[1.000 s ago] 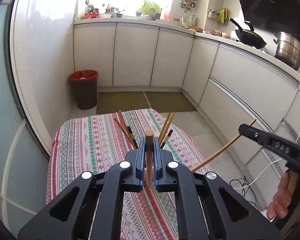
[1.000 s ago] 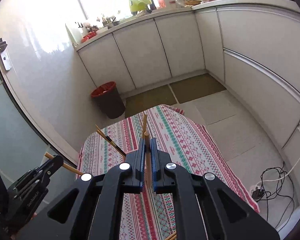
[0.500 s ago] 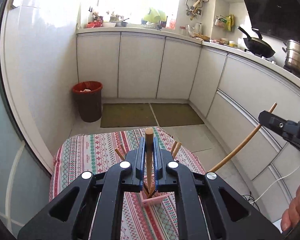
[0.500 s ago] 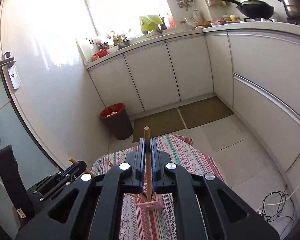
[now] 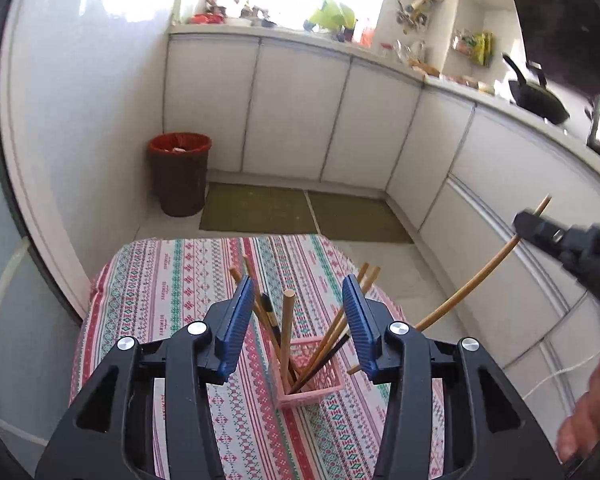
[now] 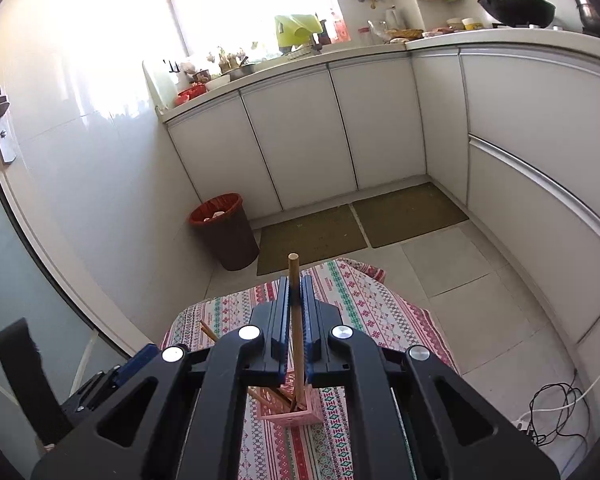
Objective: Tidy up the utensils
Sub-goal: 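Open both tools to drop the chopsticks into the pink holder, then move both tools down to the remaining bamboo chopsticks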
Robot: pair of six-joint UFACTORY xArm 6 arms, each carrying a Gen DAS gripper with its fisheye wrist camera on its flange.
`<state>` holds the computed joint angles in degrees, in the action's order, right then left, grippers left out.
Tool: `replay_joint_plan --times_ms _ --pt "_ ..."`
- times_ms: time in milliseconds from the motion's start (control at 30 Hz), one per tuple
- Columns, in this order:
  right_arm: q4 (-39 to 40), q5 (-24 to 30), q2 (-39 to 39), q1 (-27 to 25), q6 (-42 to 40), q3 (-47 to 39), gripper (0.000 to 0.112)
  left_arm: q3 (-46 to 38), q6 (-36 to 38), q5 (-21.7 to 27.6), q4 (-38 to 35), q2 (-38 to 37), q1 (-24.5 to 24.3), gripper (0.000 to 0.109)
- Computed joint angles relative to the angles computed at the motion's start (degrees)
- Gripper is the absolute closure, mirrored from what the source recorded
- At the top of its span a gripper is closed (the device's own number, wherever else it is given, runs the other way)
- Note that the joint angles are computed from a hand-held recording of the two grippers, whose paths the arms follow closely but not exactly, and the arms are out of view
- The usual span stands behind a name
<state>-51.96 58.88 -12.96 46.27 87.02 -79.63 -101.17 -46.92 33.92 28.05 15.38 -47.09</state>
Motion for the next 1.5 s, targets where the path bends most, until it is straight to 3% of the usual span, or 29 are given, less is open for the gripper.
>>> replay_joint_plan --times_ms 233,633,733,800,900,1067,1167,1500 --pt "0.1 -2.56 3.64 -1.29 0.62 -0.47 0.107 5.95 -8.84 -1.78 3.79 -5.21 2.45 0.057" --pt "2.12 -3.11 8.4 -1.88 -1.78 -2.03 0.103 6.84 -4.74 -1.48 -2.12 -5.06 3.61 0.056" --pt "1.56 -1.25 8.49 -0.96 -2.11 -2.67 0.089 6.52 -3.54 -0.62 -2.47 -4.79 2.93 0.055" --pt "-0.41 0.99 8.22 0.23 -0.69 -2.92 0.072 6.37 -3.84 -0.23 -1.57 -4.8 2.5 0.049" --pt "-2.11 4.48 7.64 2.06 -0.11 -2.95 0.064 7.03 -6.35 -0.07 1.22 -5.46 2.12 0.038" --pt "-2.68 9.7 6.39 4.72 0.67 -1.65 0.054 7.16 -7.95 1.95 3.34 -6.21 1.4 0.033" --pt "-2.85 12.27 5.38 6.29 1.19 -0.61 0.046 8.01 -9.14 2.44 4.99 -6.93 0.67 0.022" --pt "-5.09 24.87 1.69 12.45 5.92 3.66 0.019 9.28 -8.29 7.86 9.14 -7.33 -2.95 0.013"
